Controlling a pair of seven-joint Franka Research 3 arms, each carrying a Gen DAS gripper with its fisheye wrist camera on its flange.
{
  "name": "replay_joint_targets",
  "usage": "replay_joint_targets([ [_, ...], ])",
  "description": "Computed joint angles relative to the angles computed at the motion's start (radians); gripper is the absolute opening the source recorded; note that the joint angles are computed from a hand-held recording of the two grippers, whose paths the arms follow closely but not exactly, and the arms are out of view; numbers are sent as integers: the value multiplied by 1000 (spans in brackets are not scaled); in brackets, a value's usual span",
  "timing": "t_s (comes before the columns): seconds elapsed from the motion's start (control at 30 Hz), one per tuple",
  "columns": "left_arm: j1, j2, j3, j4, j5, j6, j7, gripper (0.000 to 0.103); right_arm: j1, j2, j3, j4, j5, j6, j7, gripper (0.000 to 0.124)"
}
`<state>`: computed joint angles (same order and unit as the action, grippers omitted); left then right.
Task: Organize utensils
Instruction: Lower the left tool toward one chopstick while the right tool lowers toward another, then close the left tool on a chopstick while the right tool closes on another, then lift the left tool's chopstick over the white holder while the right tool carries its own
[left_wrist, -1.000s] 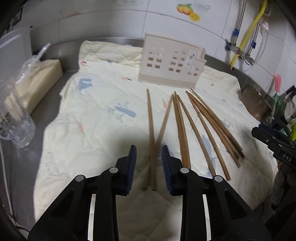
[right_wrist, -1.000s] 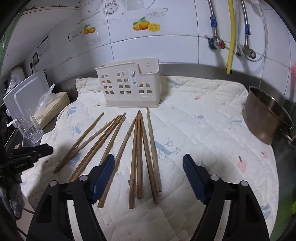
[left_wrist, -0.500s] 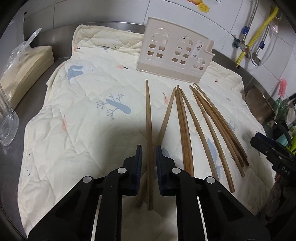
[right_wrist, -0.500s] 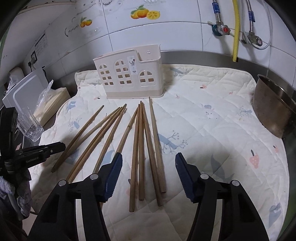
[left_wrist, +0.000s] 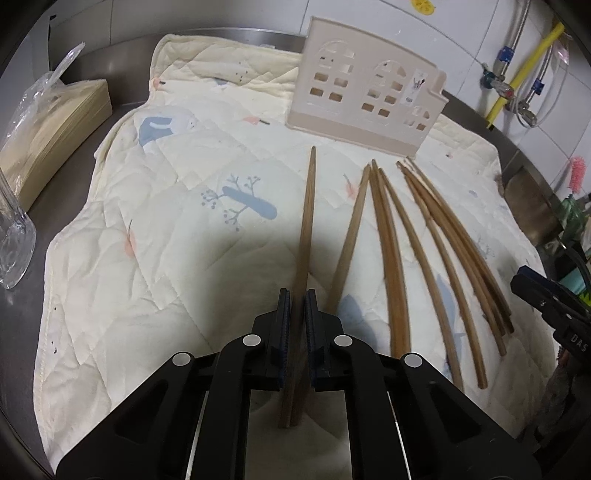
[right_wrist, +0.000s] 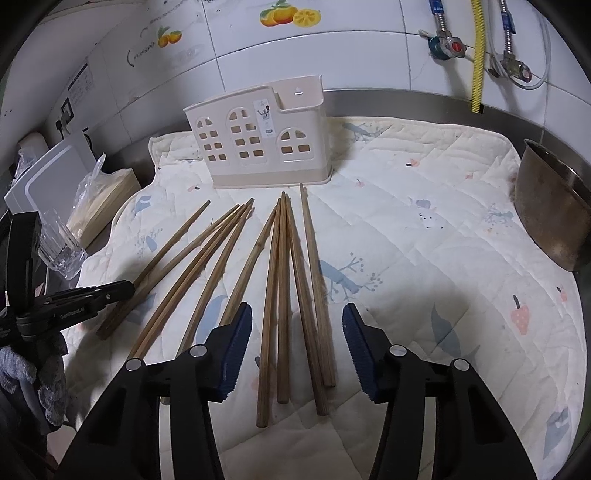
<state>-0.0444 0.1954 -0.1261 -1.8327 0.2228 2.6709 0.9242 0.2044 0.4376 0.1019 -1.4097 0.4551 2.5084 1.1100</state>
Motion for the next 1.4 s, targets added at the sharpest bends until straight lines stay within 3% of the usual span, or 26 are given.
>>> replay_joint_targets([
  [0.6,2,5,1,4,12,17,10,6,25,107,-30,141,-95,-77,77,13],
  [1.1,2,22,0,26,8,1,47,6,40,180,-38,238,-178,-124,102,11],
  [1.4,-5,-12,11,13,55,20,18,5,30,112,-23,150,-150,-32,71,7],
])
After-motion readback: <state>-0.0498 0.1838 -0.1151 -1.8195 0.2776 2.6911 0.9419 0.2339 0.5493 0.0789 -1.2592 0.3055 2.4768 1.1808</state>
